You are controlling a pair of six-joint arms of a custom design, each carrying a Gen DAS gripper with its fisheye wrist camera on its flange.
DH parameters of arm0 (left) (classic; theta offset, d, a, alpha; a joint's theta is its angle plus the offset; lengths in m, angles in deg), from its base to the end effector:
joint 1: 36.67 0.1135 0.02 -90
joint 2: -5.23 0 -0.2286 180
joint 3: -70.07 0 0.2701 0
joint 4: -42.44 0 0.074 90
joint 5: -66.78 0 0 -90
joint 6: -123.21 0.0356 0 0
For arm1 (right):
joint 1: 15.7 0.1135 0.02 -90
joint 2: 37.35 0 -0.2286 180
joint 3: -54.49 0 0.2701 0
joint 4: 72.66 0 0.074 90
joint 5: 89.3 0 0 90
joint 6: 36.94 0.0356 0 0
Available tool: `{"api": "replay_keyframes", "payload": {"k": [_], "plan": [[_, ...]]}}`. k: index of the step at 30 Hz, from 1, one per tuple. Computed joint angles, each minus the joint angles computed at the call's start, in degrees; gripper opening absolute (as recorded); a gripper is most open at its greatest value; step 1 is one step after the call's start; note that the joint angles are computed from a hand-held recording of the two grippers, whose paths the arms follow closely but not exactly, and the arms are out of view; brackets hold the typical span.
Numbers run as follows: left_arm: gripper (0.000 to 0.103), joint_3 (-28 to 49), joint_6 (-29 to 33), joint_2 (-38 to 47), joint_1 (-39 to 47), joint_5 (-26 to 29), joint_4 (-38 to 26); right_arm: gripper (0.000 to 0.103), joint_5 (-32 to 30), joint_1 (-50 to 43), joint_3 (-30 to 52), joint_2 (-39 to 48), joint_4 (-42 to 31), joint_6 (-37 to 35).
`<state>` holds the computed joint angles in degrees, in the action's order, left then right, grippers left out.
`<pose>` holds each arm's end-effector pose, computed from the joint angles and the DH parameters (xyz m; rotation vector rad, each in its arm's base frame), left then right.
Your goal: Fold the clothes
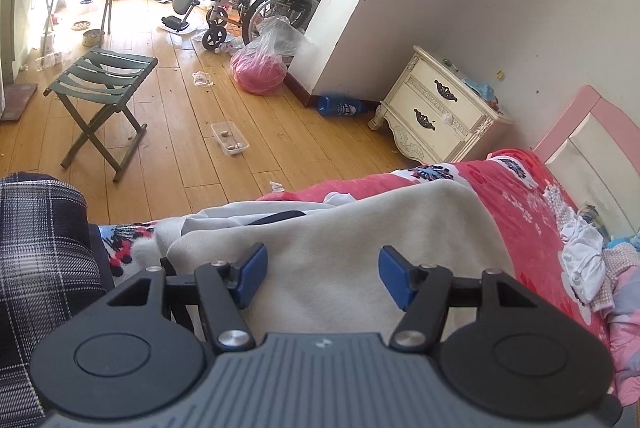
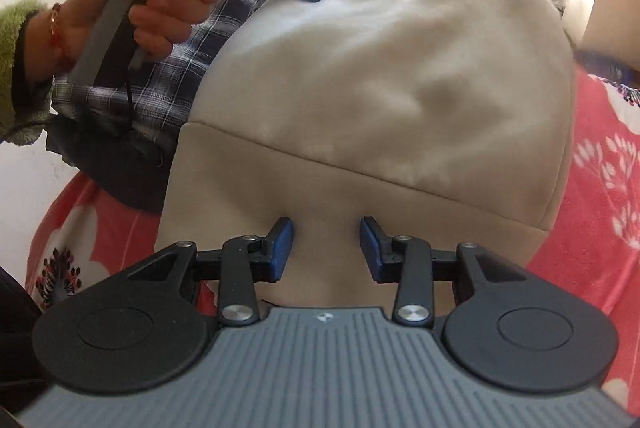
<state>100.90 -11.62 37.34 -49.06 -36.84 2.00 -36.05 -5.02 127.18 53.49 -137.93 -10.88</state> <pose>0.1751 -0.0299 0.1567 -0.7552 2.1584 -0.2506 0.2828 0.0750 0.1561 -1.6546 2.0873 0.7222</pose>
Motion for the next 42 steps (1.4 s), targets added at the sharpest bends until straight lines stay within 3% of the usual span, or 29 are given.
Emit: {"api": "replay_keyframes", "payload": {"k": [3,5,9,11,14,17,20,22,23,25,27,30,35,38,42], "plan": [[0.063,-0.6,0.3,-0.7,1.3,1.5,0.4,0.035,-1.2,-0.9,1.5,-2.6,-4.2,-1.1],[0.063,-1.4,0.8,-1.7,1.6,1.9,0.7,0.035,-2.2,-0.9,0.3,-6.3,-6.0,-6.2],[0.063,-2.3,1.5,-3.3,1.8,2.6,0.9,0.035,5.5,3.2,-8.6,-10.9,4.4,-7.7],[0.062,-1.1,2.4,-3.9,-0.4,-0.1,-0.9,0.035,8.1,3.8,-9.0,-9.4,6.4,-6.8],[0.064,0.9,2.8,-7.9,-8.8,-9.4,-4.6,0.033,6.6,2.0,-3.5,-8.0,-0.3,-6.3],[0.067,1.3,5.9,-9.5,-16.4,-11.1,-2.9,0.033,3.0,-0.8,2.1,-6.2,-6.0,-6.1],[0.067,2.0,9.6,-1.5,-22.4,-11.8,2.3,0.033,0.9,-2.0,4.3,-4.8,-5.1,-2.6],[0.067,2.5,9.5,6.9,-23.9,-14.3,4.4,0.033,3.0,-0.4,3.1,-3.9,-0.7,1.3],[0.061,2.1,9.5,10.0,-23.0,-14.6,5.1,0.033,4.6,0.7,2.2,-3.4,1.8,3.1],[0.060,0.3,7.5,7.8,-20.8,-12.9,4.9,0.032,10.1,2.3,0.4,-2.1,5.8,5.9],[0.063,1.6,5.0,5.1,-20.3,-12.2,2.6,0.032,9.1,1.3,2.4,0.2,4.1,8.0],[0.067,4.7,7.2,5.9,-19.4,-8.6,5.6,0.031,8.4,0.6,4.6,0.6,2.4,8.8],[0.068,13.4,11.8,30.0,-15.8,0.0,23.1,0.032,8.5,1.4,6.2,2.5,1.6,12.0],[0.065,20.6,8.8,46.8,-9.7,2.3,28.7,0.032,9.0,2.1,5.2,1.3,2.3,13.0],[0.067,22.7,3.1,48.0,-6.3,6.7,29.3,0.032,7.9,-1.2,1.7,-0.4,2.9,10.6]]}}
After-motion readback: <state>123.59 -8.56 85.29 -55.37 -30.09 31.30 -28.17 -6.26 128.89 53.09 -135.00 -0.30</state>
